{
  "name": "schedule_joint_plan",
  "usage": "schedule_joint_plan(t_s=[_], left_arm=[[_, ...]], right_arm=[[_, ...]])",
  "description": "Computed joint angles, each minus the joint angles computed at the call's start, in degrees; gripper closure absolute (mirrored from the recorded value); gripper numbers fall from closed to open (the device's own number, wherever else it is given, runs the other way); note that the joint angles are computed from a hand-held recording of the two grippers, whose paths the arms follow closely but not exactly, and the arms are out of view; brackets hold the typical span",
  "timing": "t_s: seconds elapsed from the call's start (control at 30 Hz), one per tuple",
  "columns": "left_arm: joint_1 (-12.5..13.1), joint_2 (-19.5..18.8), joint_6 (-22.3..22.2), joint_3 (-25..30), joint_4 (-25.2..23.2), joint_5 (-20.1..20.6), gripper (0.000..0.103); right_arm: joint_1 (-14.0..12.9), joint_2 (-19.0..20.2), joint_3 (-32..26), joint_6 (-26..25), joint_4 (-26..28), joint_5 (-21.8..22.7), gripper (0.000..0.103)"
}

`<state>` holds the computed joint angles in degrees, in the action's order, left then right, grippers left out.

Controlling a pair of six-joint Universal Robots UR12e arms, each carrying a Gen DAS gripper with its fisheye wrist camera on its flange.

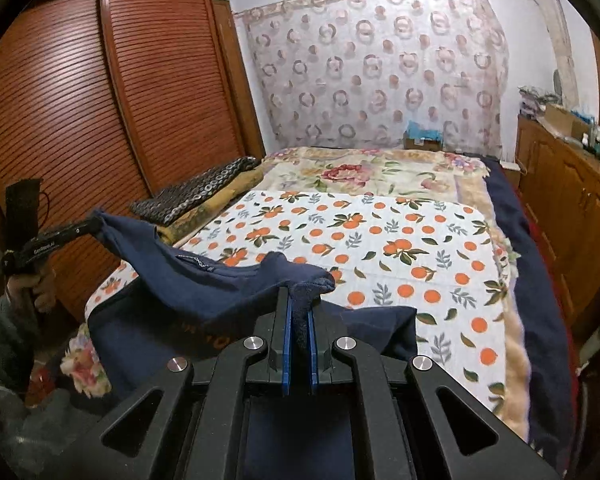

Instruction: Fold small clothes

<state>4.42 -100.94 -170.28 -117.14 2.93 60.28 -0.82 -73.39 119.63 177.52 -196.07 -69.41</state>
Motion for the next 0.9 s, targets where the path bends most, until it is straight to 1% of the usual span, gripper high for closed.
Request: schedule_joint_plan(t_s=[0.07, 0.17, 0.23, 0.3, 0.37, 0.43, 0.5, 0.57, 0.63, 0.73, 0.8, 0.83, 0.87, 0.9], left_arm=[[0.44, 1.15, -0.05, -1.24, 0.29, -1.03, 0.098], [1.18, 2.58, -0.11, -2.76, -0.19, -2.85, 0.098], [1.08, 3.04, 0.48, -3.69, -0.62, -2.4, 0.098], [1.25, 3.04, 0.69, -4.56, -1.24, -1.52, 0.098], [1.34, 2.47, -0.15, -5.2, -2.26, -0.82, 0.098], [1.2, 1.77, -0.55, -5.57, -3.21, 0.2, 0.098], [0.7, 1.48, -0.08, -6.19, -2.58, 1.81, 0.098], [0.59, 1.05, 0.06, -6.24, -2.35, 1.9, 0.098], [0.49, 0.82, -0.71, -5.92, -1.97, 2.29, 0.097], [0.44, 0.54, -1.49, -5.42, -0.65, 3.29, 0.093], [0.47, 0.54, -2.09, -5.26, 0.53, 4.01, 0.086], [0.56, 0.54, -2.63, -5.17, 1.45, 4.49, 0.08], [0.74, 0.58, -2.93, -5.11, 1.95, 4.54, 0.072], [1.01, 0.65, -3.32, -5.1, 2.54, 4.24, 0.069]], right_arm=[[0.14, -1.93, 1.48, -1.05, 0.13, -0.57, 0.097], [1.06, -4.06, 2.35, -1.19, 1.66, -1.88, 0.097], [1.91, -5.48, 3.71, -2.51, 2.53, -3.91, 0.097], [2.39, -5.44, 4.08, -3.24, 3.8, -4.78, 0.097], [2.79, -4.98, 4.4, -3.1, 6.35, -6.34, 0.097], [2.85, -4.24, 4.7, -3.0, 8.08, -6.92, 0.097], [3.01, -3.57, 4.91, -2.85, 9.45, -7.89, 0.097], [2.92, -3.3, 5.13, -2.36, 10.12, -7.88, 0.097], [2.95, -3.06, 4.51, -2.09, 10.65, -8.21, 0.097], [2.93, -3.83, 4.56, -1.92, 10.36, -7.95, 0.096], [2.98, -3.75, 4.45, -2.54, 9.45, -7.87, 0.096], [3.09, -3.94, 4.47, -2.82, 9.09, -7.84, 0.096], [3.1, -4.06, 4.38, -3.23, 8.82, -7.67, 0.093], [3.12, -4.44, 4.45, -3.57, 8.48, -7.57, 0.093]])
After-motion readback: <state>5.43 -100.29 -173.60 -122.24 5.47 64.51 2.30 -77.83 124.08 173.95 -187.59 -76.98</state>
